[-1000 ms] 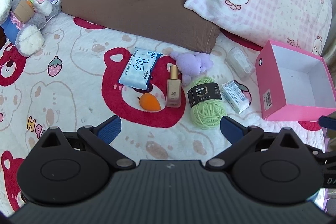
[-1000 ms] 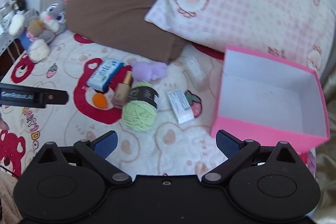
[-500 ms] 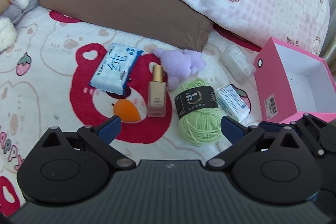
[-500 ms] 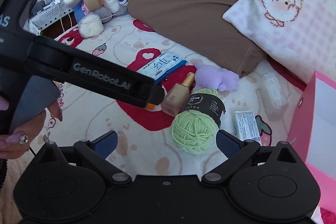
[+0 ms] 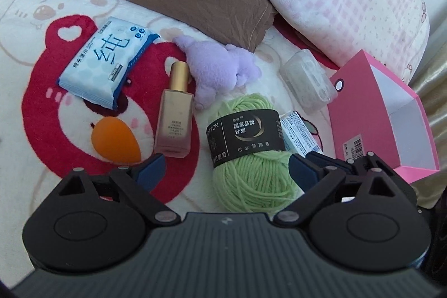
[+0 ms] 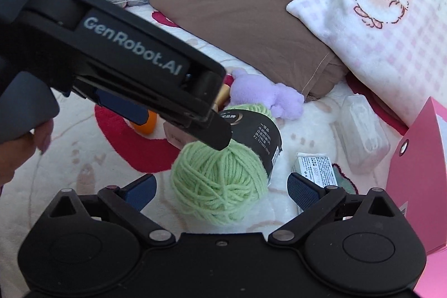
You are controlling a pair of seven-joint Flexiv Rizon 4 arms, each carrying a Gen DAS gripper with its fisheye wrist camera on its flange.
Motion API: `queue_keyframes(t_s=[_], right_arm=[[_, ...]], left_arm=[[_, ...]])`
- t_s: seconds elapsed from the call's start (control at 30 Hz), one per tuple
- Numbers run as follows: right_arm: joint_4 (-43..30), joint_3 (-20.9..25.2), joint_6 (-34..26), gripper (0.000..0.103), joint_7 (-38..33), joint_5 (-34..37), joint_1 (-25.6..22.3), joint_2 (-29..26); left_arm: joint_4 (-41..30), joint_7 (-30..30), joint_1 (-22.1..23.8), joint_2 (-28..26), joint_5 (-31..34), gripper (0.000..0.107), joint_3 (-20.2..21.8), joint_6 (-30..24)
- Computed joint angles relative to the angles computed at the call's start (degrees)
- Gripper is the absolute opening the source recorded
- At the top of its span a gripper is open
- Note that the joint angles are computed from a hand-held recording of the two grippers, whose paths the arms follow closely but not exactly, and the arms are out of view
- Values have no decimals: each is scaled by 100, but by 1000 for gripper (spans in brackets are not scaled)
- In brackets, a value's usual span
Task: Organize objects
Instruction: 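Close the left gripper on the green yarn ball and lift it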
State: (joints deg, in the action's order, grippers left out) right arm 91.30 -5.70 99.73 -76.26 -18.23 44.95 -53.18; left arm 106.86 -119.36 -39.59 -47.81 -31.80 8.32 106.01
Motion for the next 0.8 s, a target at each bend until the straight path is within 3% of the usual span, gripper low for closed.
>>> queue_keyframes(t_s=[0.1,0.17,0.3,0.37,0.4,0.63,0.7,0.8], right_arm=[[-59,-427,-237,101,96,107,298,-60],[-83,-167,-298,101,69,-65,74,-52],[-41,-5,-201,101,22,-146,-28,-48],[-135,523,-433,101,-36,-243,-388,-43],[-176,737,-536,100,-53,-272,-528,-54],[-201,958,-322,97,284,-52,-676,-176],[-203,833,-505,90,387,-54,-588,-151],[-190,1085,-476,88,318,-130,-808,-168]], left_arm=[[19,-93,390,-97,184,87,-452,147],[78,-218,886,-198,514,85,-1014,598],[140,-570,1758,-438,1297,66,-1929,1424],[151,-845,2142,-588,1748,63,-2309,1800],[155,-932,2186,-612,1824,61,-2352,1883],[163,-969,1869,-520,1434,56,-2037,1637],[138,-1140,2138,-628,1682,57,-2302,1660],[88,-1643,2815,-920,2342,52,-2972,1776]])
